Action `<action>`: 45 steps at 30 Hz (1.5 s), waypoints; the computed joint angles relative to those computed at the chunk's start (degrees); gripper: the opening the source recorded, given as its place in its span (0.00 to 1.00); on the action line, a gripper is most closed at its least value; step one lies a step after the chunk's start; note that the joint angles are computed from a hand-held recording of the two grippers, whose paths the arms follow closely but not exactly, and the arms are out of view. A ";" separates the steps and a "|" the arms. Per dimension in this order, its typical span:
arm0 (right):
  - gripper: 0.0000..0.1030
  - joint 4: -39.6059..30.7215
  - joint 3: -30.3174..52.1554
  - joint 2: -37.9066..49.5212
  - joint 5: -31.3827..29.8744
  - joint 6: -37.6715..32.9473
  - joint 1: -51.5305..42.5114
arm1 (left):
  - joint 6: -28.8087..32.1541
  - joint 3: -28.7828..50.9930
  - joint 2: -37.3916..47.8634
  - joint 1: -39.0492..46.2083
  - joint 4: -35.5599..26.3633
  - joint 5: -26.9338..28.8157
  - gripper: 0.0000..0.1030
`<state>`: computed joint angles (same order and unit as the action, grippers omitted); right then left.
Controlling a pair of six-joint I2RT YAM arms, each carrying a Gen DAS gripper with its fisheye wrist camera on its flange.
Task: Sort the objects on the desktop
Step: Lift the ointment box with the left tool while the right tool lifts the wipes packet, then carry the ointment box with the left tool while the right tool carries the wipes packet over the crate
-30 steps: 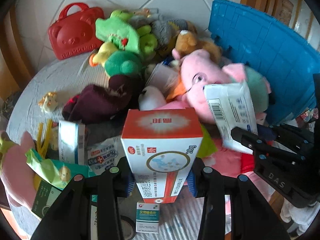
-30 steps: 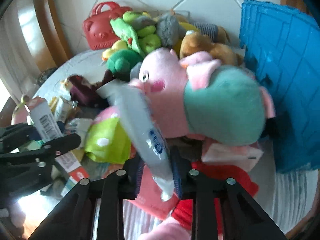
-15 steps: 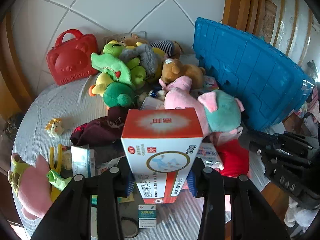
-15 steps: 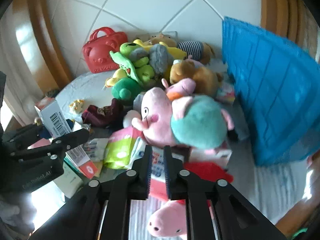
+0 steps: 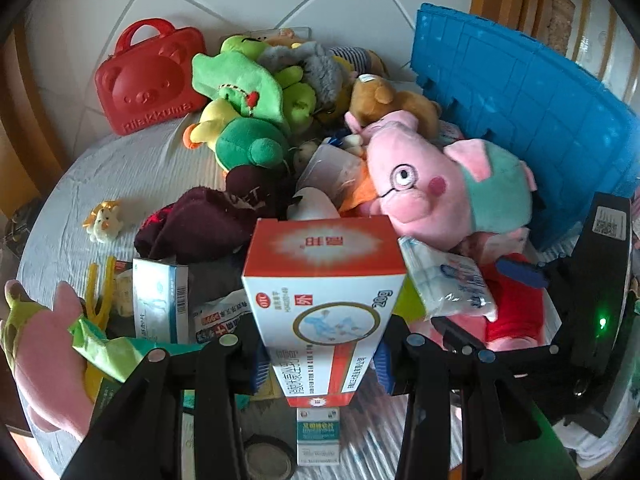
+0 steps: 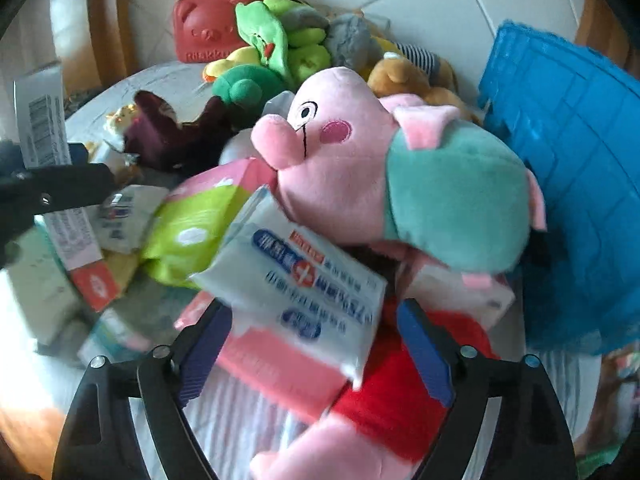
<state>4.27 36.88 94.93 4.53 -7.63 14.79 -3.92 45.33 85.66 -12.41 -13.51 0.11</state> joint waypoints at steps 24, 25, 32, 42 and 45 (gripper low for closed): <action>0.21 -31.33 9.57 -36.06 -11.41 7.00 -10.35 | -1.33 14.28 -11.95 -9.49 -17.40 -1.94 0.39; 0.21 -32.18 9.92 -37.15 -11.24 7.09 -10.64 | -1.65 14.72 -11.99 -10.54 -17.74 -2.45 0.39; 0.21 -37.79 13.78 -40.82 -17.03 3.67 -19.78 | -4.85 19.46 -9.45 -18.05 -18.84 -6.79 0.39; 0.21 -47.98 33.35 -27.46 -45.05 -15.29 -51.53 | -12.75 44.75 5.73 -31.98 -23.74 -19.51 0.39; 0.21 -51.98 43.12 -19.43 -51.26 -20.33 -58.29 | -14.59 58.05 13.69 -35.43 -27.29 -23.05 0.40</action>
<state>-47.71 79.99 75.50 -46.73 -27.96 -43.50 -18.51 103.38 99.35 -47.83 -40.79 -22.94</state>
